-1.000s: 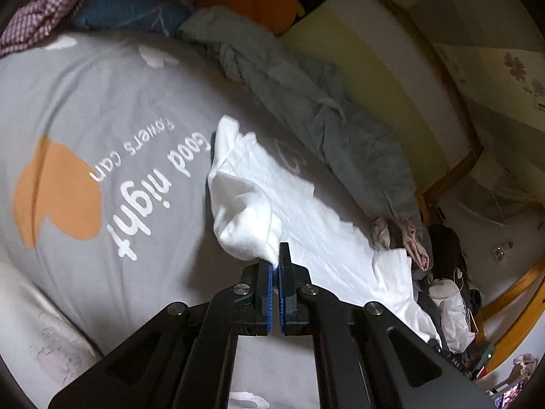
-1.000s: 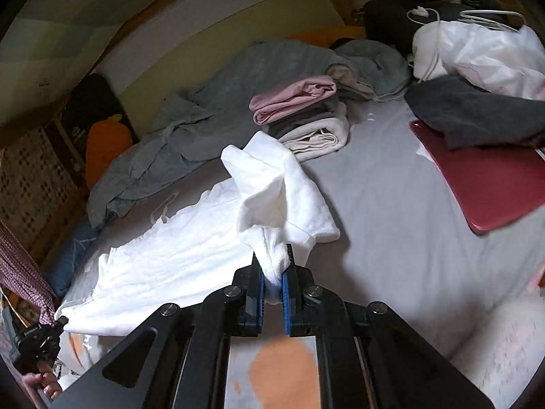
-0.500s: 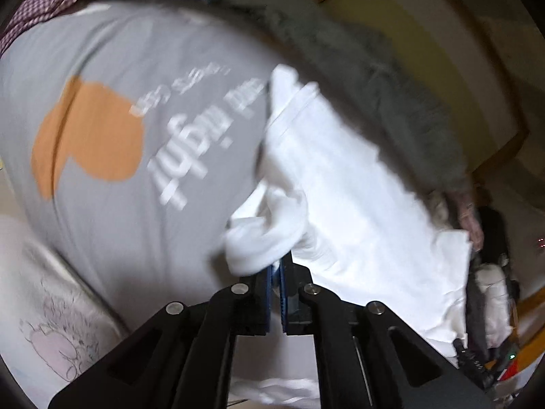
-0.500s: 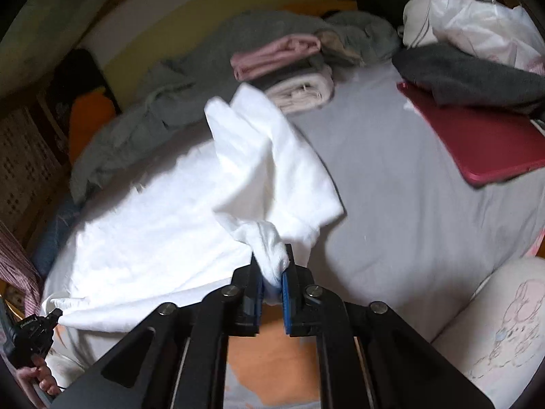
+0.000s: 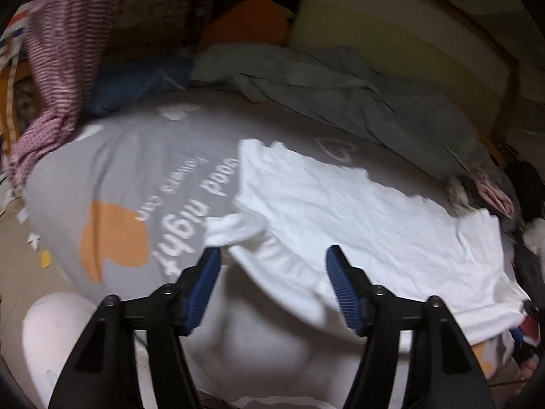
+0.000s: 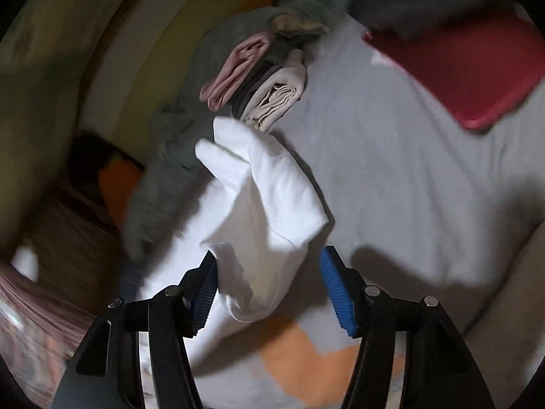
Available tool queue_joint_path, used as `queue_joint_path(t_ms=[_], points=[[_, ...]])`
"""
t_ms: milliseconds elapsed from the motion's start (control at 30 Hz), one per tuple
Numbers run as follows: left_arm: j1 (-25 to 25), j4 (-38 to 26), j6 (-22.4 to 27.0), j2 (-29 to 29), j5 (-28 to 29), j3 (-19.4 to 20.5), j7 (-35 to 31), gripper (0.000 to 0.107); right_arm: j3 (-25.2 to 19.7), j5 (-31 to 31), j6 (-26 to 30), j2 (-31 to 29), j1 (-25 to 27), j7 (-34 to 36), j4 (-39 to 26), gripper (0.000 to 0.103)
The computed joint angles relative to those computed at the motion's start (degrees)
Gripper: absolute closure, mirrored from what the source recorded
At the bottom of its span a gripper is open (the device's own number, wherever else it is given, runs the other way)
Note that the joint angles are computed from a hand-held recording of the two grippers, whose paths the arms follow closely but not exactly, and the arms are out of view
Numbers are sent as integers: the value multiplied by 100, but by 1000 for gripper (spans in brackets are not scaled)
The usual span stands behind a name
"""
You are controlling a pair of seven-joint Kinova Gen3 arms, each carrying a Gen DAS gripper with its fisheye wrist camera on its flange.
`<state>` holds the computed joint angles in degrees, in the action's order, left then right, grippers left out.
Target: Fold small clothes
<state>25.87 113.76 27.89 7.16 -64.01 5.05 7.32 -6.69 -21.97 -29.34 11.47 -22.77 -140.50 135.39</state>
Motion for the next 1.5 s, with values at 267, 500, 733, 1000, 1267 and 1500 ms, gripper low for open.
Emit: queue_joint_path(t_ms=[267, 500, 733, 1000, 1267, 1500], points=[[-1167, 267, -131, -126, 55, 766, 77, 32, -1510, -133, 679, -115, 1455, 625, -85, 43], [-2648, -282, -1762, 486, 21, 2615, -1309, 33, -1128, 545, 87, -467, 1068, -224, 325, 43], [-2660, -1541, -2008, 2290, 773, 3870, -2940, 43, -2144, 1913, -1041, 412, 2800, -1826, 472, 43], [-1078, -1508, -2924, 2535, 2413, 2042, -4694, 46, -2218, 3143, -1006, 1407, 3306, -2800, -135, 44], [-601, -1003, -4600, 2598, 2087, 918, -4700, 44, -1919, 2042, -1049, 1399, 2962, -1324, -720, 71], [67, -1014, -4965, 2554, 1630, -23, -3928, 44, -291, 643, -634, 107, 1277, 88, -298, 100]])
